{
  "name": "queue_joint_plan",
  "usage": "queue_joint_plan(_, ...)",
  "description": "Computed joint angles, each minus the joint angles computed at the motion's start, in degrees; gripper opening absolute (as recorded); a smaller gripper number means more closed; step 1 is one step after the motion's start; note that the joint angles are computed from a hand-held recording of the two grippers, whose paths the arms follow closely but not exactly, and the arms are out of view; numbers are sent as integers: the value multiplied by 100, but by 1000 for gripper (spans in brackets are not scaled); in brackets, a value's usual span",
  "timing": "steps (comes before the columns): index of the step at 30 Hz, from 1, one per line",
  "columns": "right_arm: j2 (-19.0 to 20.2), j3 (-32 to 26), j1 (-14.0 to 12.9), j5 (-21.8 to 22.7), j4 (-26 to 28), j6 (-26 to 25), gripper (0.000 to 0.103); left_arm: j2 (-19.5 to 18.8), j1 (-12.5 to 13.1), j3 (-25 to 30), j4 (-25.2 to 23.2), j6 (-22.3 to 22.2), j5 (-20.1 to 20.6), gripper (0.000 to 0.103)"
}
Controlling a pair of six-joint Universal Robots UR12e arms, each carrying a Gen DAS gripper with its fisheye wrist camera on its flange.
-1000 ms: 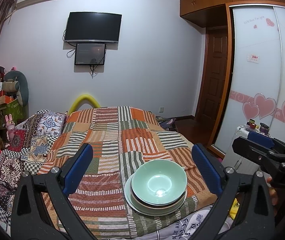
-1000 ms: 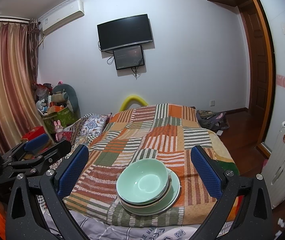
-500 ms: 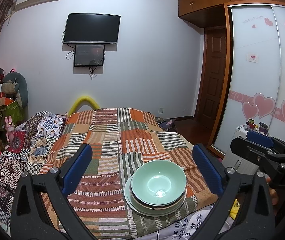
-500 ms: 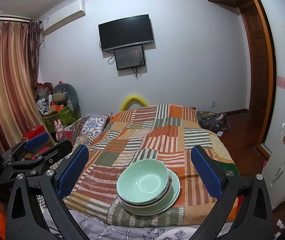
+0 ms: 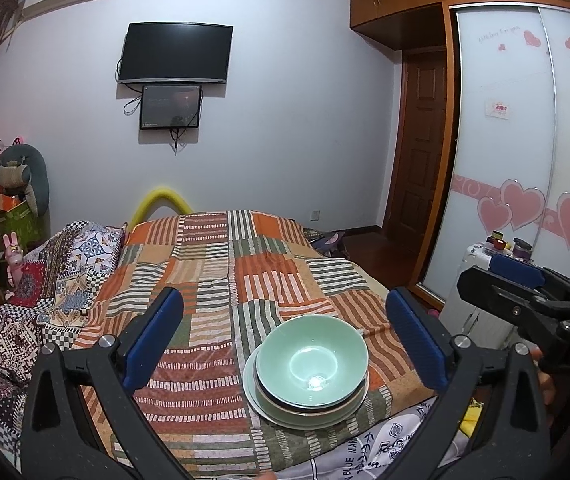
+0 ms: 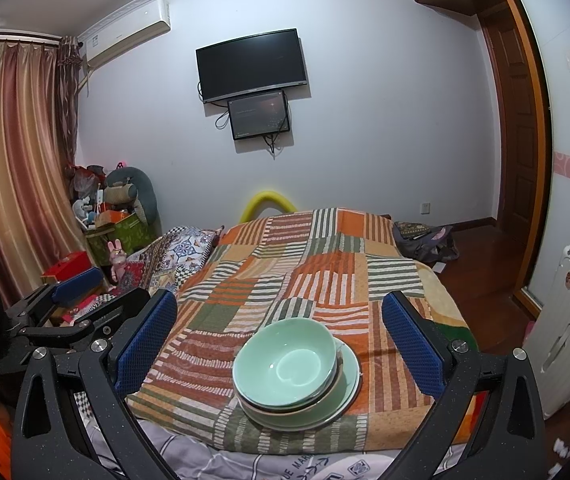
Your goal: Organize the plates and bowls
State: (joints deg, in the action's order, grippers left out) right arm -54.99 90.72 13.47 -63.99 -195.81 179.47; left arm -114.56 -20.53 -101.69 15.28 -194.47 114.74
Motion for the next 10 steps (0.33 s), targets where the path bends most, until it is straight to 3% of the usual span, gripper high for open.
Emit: queue_joint_plan(10, 11, -18, -16, 15, 65, -5, 102, 7, 17, -6, -19, -82, -33, 103)
